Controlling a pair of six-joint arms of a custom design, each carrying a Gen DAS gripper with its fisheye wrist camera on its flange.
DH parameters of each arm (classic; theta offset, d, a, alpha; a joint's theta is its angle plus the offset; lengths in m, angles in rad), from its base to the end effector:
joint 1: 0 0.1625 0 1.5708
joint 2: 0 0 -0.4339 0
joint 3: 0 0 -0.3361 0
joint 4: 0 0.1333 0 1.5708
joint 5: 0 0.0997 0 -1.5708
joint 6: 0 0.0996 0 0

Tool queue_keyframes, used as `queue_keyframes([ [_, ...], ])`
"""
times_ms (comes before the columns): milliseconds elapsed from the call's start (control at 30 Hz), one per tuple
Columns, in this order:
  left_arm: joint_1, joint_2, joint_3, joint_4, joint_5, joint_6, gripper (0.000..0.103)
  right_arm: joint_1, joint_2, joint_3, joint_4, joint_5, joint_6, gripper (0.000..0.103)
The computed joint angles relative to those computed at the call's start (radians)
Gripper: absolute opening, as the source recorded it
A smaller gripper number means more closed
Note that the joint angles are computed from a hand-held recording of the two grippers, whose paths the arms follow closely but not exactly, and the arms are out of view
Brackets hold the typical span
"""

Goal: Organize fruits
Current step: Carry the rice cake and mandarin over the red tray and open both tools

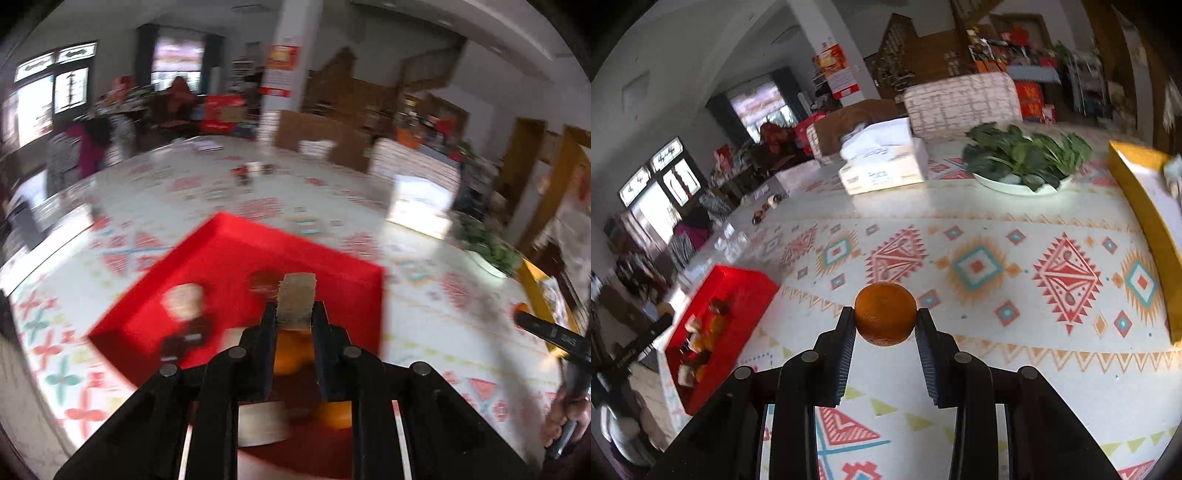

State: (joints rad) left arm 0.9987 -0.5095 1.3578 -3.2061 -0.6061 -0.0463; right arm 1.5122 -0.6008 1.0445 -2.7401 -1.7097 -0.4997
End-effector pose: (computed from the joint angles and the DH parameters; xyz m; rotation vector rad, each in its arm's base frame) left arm -0.2044 -0.7148 0.1526 0.1083 2.2147 -1.2021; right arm 0.0724 -0.8071 0.2559 0.5143 -2.6156 0.9213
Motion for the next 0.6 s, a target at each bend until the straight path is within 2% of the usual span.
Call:
queue_keyframes([
  [133,0.034,-0.044,0.047,0.004,0.005,-0.058,0.018,0.038,0.007,0.035,0.007,-0.026,-0.014,0.036],
  [300,0.059,-0.054,0.071,-0.013,0.002,-0.069,0.018,0.104,0.055,0.01,0.067,-0.049,-0.053,0.036],
  [467,0.083,-0.062,0.078,-0.004,-0.011,-0.089,0.018,0.166,0.141,-0.084,0.161,-0.076,-0.091,0.036],
  [600,0.098,-0.065,0.068,0.007,-0.026,-0.097,0.018,0.204,0.239,-0.213,0.221,-0.122,-0.11,0.036],
])
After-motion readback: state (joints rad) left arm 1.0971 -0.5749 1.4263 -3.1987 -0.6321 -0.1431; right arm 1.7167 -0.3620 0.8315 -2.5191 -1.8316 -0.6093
